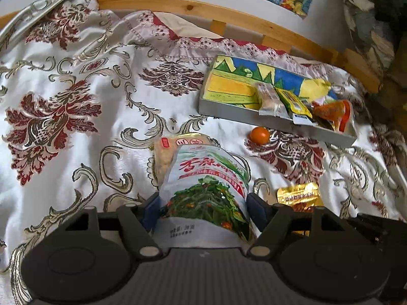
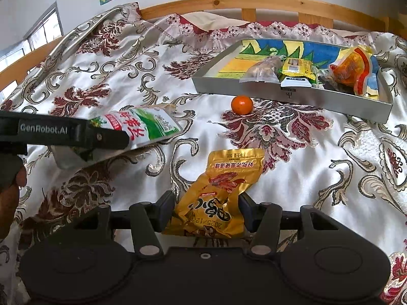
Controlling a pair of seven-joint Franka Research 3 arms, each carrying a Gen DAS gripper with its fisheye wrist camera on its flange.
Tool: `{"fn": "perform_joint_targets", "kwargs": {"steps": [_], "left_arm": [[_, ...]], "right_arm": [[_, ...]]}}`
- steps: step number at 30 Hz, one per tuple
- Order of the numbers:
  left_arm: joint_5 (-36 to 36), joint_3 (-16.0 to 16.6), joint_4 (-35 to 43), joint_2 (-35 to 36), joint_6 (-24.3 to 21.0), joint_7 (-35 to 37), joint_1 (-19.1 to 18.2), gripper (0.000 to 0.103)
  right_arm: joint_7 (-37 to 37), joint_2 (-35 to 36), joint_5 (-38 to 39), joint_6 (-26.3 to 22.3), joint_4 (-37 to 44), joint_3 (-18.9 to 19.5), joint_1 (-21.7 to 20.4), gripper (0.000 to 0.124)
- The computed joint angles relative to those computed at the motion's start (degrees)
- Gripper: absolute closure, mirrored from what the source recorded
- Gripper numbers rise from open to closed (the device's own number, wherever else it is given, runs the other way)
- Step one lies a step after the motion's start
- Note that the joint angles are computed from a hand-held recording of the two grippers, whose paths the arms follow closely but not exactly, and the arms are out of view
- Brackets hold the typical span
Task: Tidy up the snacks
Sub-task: 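Lift the seaweed packet with the left tool while the right tool lifts the gold packet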
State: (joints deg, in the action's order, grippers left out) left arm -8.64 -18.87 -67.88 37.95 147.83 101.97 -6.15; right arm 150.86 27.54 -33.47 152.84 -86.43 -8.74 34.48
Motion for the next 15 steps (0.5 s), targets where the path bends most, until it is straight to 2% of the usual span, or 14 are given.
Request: {"fn": "perform_joint_targets", "kwargs": {"steps": [3,7,9,15], "left_arm": [[0.37,-0.05,-1.84,-0.85,1.64,0.48,-0.01,0.022],[1.25,-0.27,-1.97,-0.76,1.22,2.23,-0.15,0.016],[1.75,-0.19,-1.52,-0.31,0.89,3.05,-0.42,0.011],[5.35,1.46,-2.03,-0.25,1.69,4.24,-2.11,0.009]], "right_arm": [[1.79,0.3,-0.74,-0.08,-0.09,-0.69,0.52,0.06],[5.05,0.87,-2.33,0.86,0.25,-1.76,1.28,0.046],[5.88,1.35,-3.4,0.56,0.76,-2.21,1.71,0.043],[5.03,1.9,-6.02,-4.06,2.2,-2.23,2.35,0.041]]}}
